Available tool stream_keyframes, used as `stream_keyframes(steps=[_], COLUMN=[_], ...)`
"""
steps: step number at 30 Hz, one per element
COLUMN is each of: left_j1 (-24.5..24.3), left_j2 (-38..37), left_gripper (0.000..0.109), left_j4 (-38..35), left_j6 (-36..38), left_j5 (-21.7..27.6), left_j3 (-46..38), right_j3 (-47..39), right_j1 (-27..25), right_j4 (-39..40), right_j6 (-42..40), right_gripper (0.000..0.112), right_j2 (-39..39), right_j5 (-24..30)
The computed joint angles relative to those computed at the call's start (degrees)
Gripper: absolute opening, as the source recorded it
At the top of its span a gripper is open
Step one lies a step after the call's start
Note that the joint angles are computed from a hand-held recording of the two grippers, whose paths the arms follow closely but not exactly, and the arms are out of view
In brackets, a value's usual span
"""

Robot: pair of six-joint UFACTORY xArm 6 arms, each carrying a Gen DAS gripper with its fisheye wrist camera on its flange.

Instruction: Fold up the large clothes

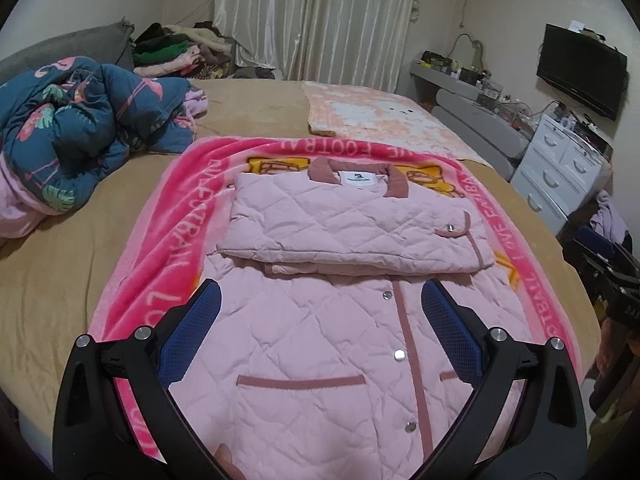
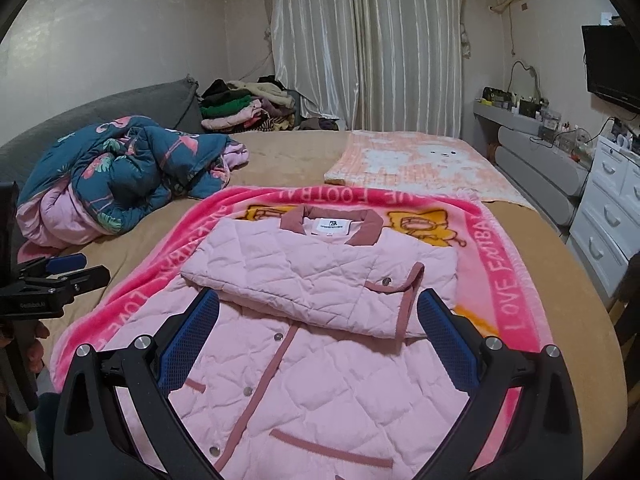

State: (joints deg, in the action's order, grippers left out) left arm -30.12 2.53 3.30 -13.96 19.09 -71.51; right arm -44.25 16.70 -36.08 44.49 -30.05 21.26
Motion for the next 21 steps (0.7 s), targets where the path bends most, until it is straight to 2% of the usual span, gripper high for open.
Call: stream_keyframes(steps=[9,21], left_j1=[-0.03,-0.18], left_j2=[-5.90,-12.13], left_gripper=[0.094,0.094], left_j4=[-2.29,0.79], left_j6=[3.09,1.40], left_j5=[-3.36,-8.39], left_j3=[7.54,17.53], right_j3=[3.74,9.68], right_j1=[2.98,7.22], right_j4=[-5.65,-11.76], right_j6=[5.30,11.47], right_gripper=[0.099,0.099], right_j2=[-6.42,-13.75], right_j5=[2.44,6.33])
